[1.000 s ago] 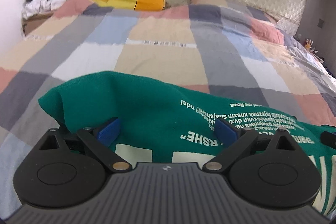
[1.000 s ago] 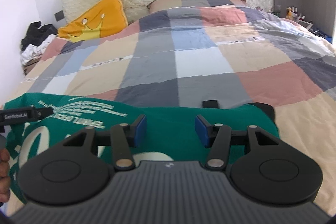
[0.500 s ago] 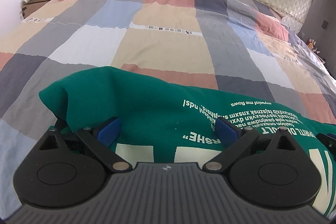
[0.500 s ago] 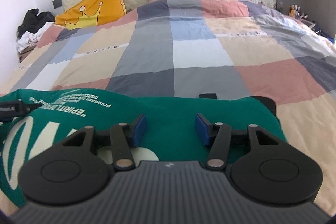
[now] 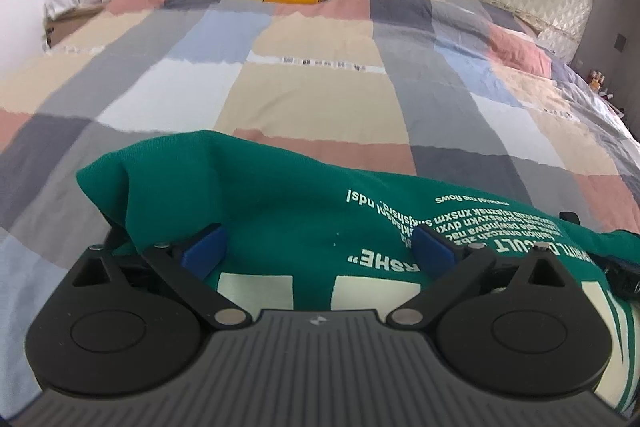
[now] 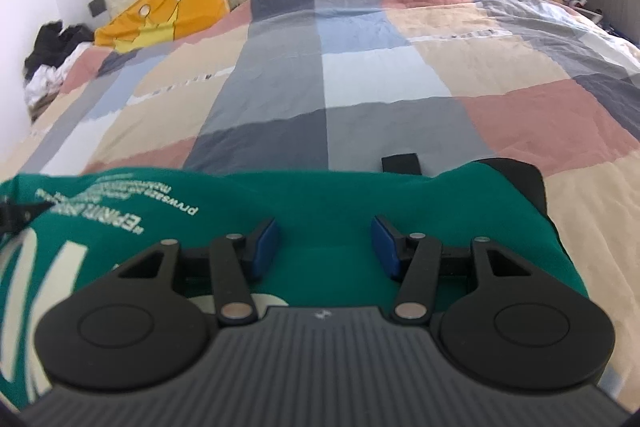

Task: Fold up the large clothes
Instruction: 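Move both open grippers to the folded hoodie's lettered edge, then close both grippers on the folded hoodie and lift it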

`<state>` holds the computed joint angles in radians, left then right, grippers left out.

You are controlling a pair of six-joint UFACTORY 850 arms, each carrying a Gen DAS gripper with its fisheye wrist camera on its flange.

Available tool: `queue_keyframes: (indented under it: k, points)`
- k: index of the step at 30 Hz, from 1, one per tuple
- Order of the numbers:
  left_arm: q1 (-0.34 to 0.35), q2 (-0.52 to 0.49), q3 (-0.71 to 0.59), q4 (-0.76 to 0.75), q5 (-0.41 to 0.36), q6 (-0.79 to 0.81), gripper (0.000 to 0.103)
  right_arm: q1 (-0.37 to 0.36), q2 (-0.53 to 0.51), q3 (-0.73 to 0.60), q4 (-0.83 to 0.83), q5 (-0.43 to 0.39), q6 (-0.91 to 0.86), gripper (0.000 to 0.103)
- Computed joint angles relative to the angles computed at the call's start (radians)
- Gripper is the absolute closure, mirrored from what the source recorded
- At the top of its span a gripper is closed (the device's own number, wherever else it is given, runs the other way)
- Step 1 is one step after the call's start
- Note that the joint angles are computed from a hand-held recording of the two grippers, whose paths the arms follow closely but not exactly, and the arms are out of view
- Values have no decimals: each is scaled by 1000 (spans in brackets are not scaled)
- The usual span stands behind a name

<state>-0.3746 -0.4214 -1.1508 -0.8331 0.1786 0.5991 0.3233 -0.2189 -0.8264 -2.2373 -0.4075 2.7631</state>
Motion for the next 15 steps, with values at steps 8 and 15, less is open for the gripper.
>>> queue_keyframes:
  k: [8,15]
  points:
    - [-35,152,129,-24,29,10,2,89,152,109,-3,-119,94,47]
    - [-90,303,277,35,104,-38,2,135,296,216,-135,-88,295,47]
